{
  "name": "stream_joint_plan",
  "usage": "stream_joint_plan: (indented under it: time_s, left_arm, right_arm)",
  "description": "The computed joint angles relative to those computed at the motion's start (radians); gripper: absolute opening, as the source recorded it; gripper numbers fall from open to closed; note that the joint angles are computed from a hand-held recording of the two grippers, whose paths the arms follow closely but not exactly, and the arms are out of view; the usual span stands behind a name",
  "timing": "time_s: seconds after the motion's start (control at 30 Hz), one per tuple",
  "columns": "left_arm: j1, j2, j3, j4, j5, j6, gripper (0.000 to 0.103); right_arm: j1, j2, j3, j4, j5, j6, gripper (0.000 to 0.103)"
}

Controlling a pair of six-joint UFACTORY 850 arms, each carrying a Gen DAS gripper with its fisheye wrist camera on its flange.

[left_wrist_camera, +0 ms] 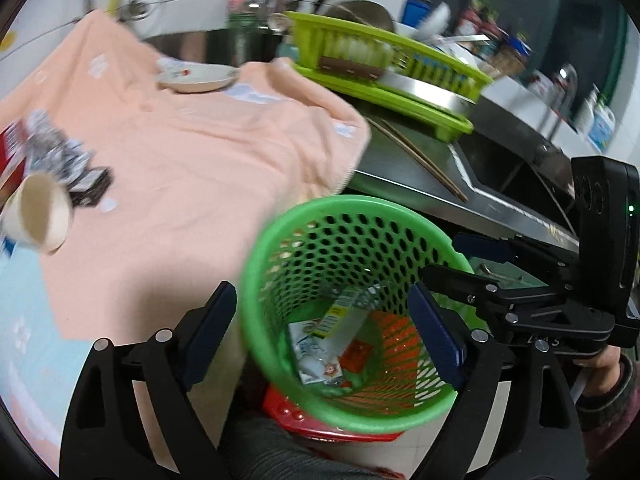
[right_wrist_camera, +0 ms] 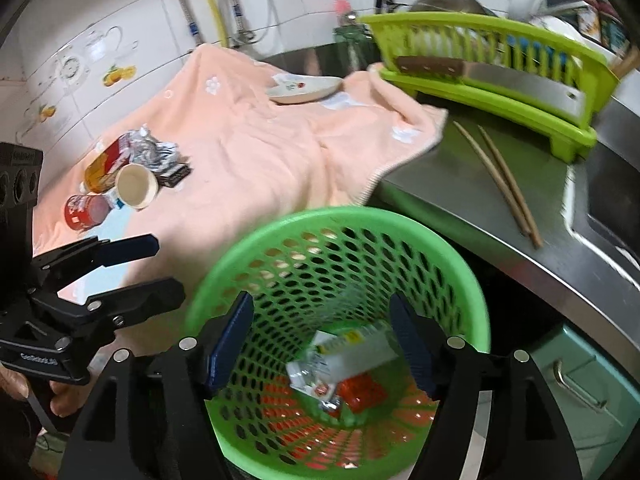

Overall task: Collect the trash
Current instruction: 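Carry the bottle and cup over the green basket and open both grippers, then move both grippers back toward the remaining trash on the towel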

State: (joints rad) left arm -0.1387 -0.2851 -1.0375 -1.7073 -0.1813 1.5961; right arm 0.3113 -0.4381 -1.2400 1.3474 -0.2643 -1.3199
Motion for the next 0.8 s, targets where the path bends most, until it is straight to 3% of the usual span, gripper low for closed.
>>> stream_joint_plan:
  time_s: [0.23, 0.43, 0.67, 0.8]
  left_arm:
    - [0.094, 0.068, 0.072, -0.132, 0.026, 0.087, 0.087]
    - [0.195, 0.117, 0.114, -0.161, 0.046, 0.07, 0.088]
    - [0.301, 0.154, 0.138, -0.271, 0.075, 0.157, 0.089]
    - [0.344, 0.154, 0.137, -0.25, 0.075, 0.129, 0.089]
  right_arm:
    - [0.055, -0.058, -0.109, -0.116, -0.044, 0.095, 0.075]
    - [0.106, -0.126, -0.234, -0.287, -0.087, 0.226, 0.078]
    - [0.173, -0.236, -0.437, -0.467, -0.154, 0.362, 0.078]
    - [0.206, -0.322, -0.585, -0.545, -0.199, 0.438, 0.078]
